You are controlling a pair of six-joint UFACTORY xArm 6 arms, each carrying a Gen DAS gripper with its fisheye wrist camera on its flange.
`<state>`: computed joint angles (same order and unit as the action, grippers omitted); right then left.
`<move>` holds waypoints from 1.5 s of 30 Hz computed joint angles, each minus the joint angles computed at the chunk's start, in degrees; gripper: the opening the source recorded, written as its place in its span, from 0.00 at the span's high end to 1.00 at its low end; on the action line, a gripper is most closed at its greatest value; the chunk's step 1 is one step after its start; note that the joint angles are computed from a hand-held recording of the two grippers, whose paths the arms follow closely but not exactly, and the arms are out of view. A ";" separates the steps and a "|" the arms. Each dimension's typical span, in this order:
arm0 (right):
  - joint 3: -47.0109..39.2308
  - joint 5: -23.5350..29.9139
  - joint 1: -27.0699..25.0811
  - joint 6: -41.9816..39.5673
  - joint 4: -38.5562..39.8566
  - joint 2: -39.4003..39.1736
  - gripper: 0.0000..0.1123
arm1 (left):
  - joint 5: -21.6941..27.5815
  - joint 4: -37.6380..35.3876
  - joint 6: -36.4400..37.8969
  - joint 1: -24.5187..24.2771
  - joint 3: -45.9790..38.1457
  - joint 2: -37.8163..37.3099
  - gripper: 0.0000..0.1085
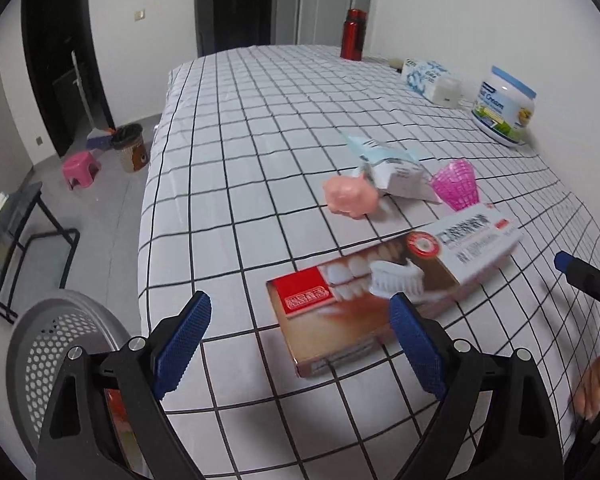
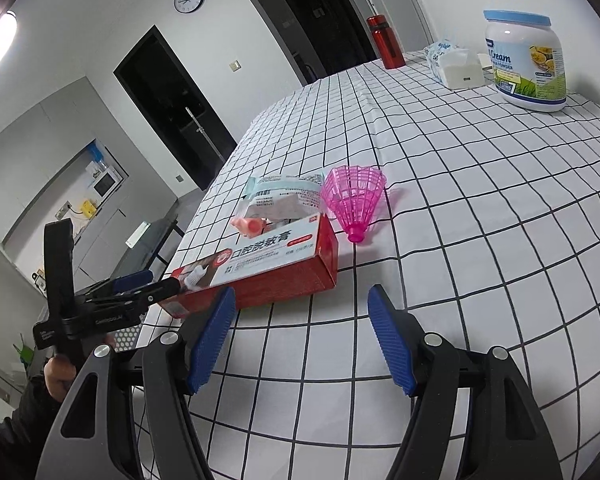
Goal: Collect trash
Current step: 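Grasp the red toothpaste box with the left tool, then grasp the pink shuttlecock with the right tool while the left tool holds the toothpaste box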
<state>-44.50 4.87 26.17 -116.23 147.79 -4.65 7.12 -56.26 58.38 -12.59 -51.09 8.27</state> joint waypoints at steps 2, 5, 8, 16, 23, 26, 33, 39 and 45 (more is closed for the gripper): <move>0.71 0.19 -0.29 -0.45 0.52 -0.75 0.41 | 0.53 -3.28 4.24 -0.31 -0.27 -0.52 0.18; 1.67 0.42 -0.75 0.42 0.04 -1.64 0.41 | 1.62 -7.03 10.65 -0.72 -1.14 -0.75 0.18; 2.30 0.21 -1.26 -0.52 0.94 -2.28 0.41 | 3.91 -11.14 20.18 -1.04 -2.29 -0.79 0.18; 3.42 0.97 -2.83 1.84 -0.21 -2.76 0.41 | 8.12 -9.62 30.09 -0.43 -5.86 1.47 0.15; 3.36 1.00 -2.51 2.24 -0.19 -2.37 0.41 | 15.82 0.98 22.99 1.92 -11.87 6.55 0.15; 3.39 1.05 -2.62 2.47 -0.26 -2.27 0.41 | 16.60 2.52 21.84 1.56 -12.84 7.74 0.15; 3.49 1.16 -2.88 3.19 -0.70 -2.10 0.41 | 17.65 6.50 19.07 -0.07 -14.65 10.51 0.15; 3.75 1.37 -3.06 3.52 -0.85 -2.19 0.41 | 20.28 8.04 17.06 -0.36 -15.93 11.69 0.34; 3.95 1.37 -3.29 3.30 -0.54 -2.33 0.41 | 21.08 4.19 17.51 -0.33 -14.02 9.71 0.45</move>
